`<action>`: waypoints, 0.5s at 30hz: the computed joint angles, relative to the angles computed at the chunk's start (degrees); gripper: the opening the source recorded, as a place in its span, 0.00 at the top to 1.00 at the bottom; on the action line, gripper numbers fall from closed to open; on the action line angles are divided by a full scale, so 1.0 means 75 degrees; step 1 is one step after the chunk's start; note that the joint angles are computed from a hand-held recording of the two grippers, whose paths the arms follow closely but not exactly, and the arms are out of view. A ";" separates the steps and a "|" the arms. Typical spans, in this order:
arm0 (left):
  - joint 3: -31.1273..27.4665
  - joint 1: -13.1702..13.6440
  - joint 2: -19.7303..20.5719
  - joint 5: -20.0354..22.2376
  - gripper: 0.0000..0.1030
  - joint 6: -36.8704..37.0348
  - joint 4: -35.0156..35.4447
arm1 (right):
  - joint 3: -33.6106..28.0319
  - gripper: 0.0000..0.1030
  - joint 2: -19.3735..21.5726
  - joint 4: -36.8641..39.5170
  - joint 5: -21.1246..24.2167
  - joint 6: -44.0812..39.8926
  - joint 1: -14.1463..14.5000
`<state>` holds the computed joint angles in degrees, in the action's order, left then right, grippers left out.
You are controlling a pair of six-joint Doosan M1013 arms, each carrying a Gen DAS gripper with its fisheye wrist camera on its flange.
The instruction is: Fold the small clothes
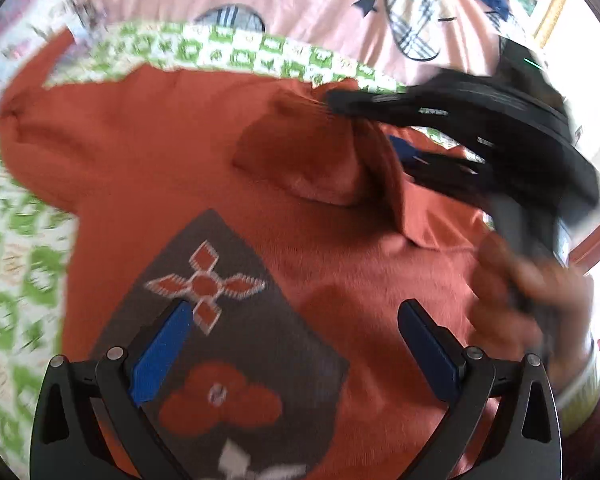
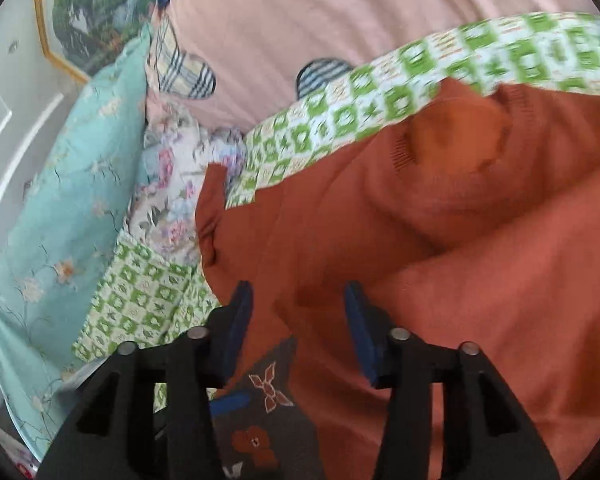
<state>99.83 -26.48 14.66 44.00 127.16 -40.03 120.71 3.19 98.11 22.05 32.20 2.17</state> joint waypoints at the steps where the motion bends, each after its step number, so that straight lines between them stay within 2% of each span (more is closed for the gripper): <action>1: -0.0152 0.0023 0.0162 0.0169 0.00 0.0014 -0.0117 | 0.0177 0.52 -0.0177 0.0434 -0.0011 -0.0315 -0.0050; 3: -0.0513 0.0064 0.0525 0.0595 0.00 -0.0066 -0.0378 | 0.0543 0.51 -0.0564 0.1127 -0.0171 -0.0804 -0.0133; 7: -0.1211 0.0170 0.1119 0.1300 0.00 -0.0424 -0.0975 | 0.1184 0.49 -0.1375 0.1539 -0.0763 -0.1041 -0.0283; 10: -0.1579 0.0364 0.1449 0.2050 0.00 -0.0532 -0.1796 | 0.1397 0.46 -0.1683 0.1103 -0.1022 -0.0723 -0.0372; 12: -0.1609 0.0442 0.1473 0.2272 0.00 -0.0683 -0.2062 | 0.1339 0.46 -0.1603 0.0517 -0.0760 -0.0235 -0.0514; 15: -0.1359 0.0500 0.1360 0.2380 0.00 -0.0606 -0.2371 | 0.1079 0.46 -0.1058 0.1186 0.0442 -0.0856 -0.0809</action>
<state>89.63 -22.74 24.86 61.85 122.61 -57.81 128.80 -4.75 107.00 25.37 25.78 -3.90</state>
